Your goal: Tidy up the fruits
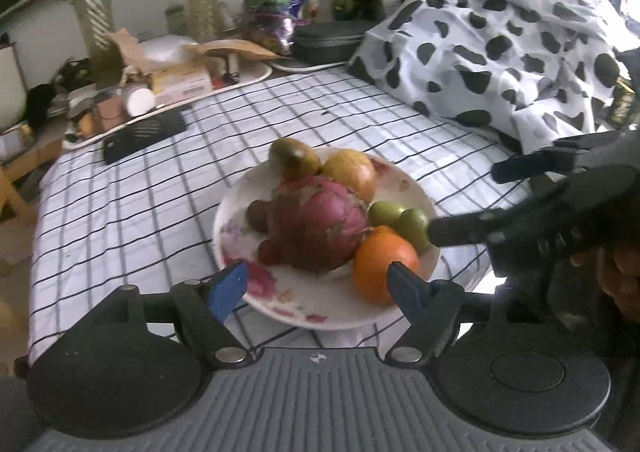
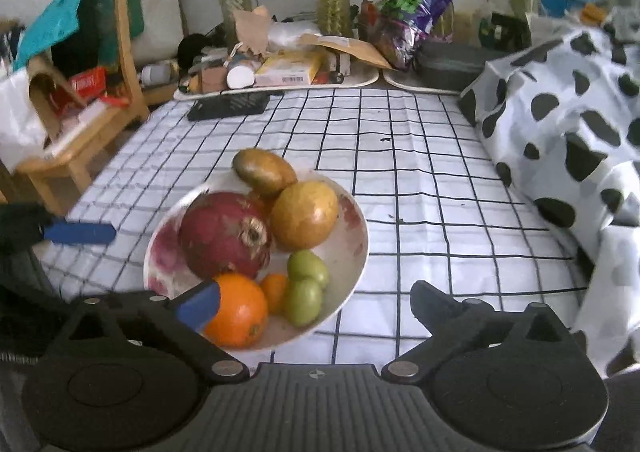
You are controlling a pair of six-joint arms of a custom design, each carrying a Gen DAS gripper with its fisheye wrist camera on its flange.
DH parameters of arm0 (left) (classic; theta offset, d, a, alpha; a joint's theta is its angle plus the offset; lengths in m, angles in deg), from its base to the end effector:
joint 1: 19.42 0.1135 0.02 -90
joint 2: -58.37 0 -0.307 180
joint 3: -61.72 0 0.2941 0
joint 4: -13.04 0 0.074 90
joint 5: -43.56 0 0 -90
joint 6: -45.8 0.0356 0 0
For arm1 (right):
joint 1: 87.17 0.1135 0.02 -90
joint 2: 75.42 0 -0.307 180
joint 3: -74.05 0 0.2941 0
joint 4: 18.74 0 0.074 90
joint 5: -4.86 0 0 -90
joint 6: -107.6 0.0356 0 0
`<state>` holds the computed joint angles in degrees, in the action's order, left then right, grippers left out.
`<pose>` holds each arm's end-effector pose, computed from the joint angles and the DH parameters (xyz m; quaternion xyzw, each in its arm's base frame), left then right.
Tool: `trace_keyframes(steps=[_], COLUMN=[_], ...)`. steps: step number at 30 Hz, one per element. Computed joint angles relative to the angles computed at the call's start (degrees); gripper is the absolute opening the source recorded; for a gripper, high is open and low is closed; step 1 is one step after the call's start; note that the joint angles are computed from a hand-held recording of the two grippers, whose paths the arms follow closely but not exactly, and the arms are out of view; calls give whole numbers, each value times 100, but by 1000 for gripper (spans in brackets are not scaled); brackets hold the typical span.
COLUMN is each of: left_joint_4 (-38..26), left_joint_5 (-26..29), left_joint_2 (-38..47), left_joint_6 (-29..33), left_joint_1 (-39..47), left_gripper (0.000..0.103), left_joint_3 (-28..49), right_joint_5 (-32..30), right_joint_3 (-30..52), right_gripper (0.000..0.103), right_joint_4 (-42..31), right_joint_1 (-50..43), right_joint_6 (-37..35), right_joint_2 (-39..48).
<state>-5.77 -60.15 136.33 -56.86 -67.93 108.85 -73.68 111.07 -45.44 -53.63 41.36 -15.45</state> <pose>0.1910 -0.2033 0.1803 0.2476 0.8993 -0.0778 0.3519 0.1770 0.1089 0.1816 -0.0453 0.9335 0.0823 0.3461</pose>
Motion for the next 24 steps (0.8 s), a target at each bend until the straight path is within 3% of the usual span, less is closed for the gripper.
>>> trace_keyframes(steps=[6, 11, 24], left_joint_4=[-358, -657, -958], left_joint_5=[-382, -543, -580], left_joint_2=[-214, -113, 267], left_joint_6=[-245, -492, -642], left_joint_1=[-174, -154, -55], left_gripper=[76, 103, 103], left_joint_3=[-25, 54, 216], right_joint_5=[843, 1189, 1308], right_joint_3=[281, 477, 610], right_gripper=[103, 103, 103], right_joint_4=[-842, -1348, -1495], right_joint_1=[735, 1061, 1120], right_joint_6=[437, 808, 967], right_joint_2=[63, 292, 739])
